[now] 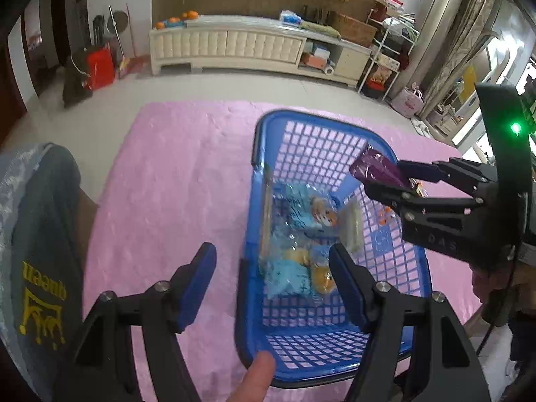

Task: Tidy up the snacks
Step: 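Carry both packets over the blue basket and open both grippers to drop them, then move both grippers back over the red pouch on the bed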

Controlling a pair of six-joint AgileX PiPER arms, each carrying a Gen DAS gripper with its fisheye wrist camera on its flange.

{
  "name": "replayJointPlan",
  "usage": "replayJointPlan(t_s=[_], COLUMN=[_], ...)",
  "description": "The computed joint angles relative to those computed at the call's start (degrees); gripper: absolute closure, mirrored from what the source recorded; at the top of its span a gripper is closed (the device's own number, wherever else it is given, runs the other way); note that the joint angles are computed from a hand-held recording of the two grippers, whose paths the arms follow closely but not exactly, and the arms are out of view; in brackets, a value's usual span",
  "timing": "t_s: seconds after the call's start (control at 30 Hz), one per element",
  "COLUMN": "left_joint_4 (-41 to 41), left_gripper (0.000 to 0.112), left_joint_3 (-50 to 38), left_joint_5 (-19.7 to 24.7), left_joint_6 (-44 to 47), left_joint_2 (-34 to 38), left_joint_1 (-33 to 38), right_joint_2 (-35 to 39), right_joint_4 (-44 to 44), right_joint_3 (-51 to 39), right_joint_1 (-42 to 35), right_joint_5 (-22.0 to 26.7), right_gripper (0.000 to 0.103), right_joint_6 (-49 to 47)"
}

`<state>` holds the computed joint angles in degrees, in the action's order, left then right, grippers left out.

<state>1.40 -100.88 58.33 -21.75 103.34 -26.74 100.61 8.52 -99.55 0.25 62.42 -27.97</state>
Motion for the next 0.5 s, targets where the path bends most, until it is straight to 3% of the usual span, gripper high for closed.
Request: replayJointPlan(t_s=[0.1, 0.17, 0.2, 0.23, 0.37, 0.5], left_joint_4=[0.7, 1.3, 1.3, 1.5, 4.7, 3.7], left_gripper=[0.045, 0.045, 0.045, 0.045, 0.045, 0.045], left_joint_3=[-0.1, -0.1, 0.1, 0.5, 1.9, 1.1], left_joint_5=[0.5, 0.8, 0.7, 0.4, -1.0, 0.4], left_joint_6=[-0.1, -0.2, -0.5, -1.0, -4.3, -3.4], left_joint_2=[0.2, 0.1, 0.1, -0.3, -1.0, 0.0], left_joint_1=[-0.7, -1.3, -1.4, -1.3, -1.7, -2.1], right_joint_2=[-0.6, -1.9, -2.6, -3.1, -4.5, -6.0], right_joint_4=[-5.1, -7.8, -9.1, -9.5, -7.0, -4.2], right_joint_3=[1.3, 2.9, 3.6, 4.1, 4.1, 5.0], right_joint_1=[1.3, 1.9, 2.2, 2.1, 0.3, -1.9], right_joint_5=[-1.9, -3.7, -4.6, -5.2, -3.8, -2.2], right_gripper=[0.042, 0.031, 0.019, 0.013, 0.013, 0.013], right_joint_6=[2.1, 2.7, 3.5, 3.7, 2.4, -0.9])
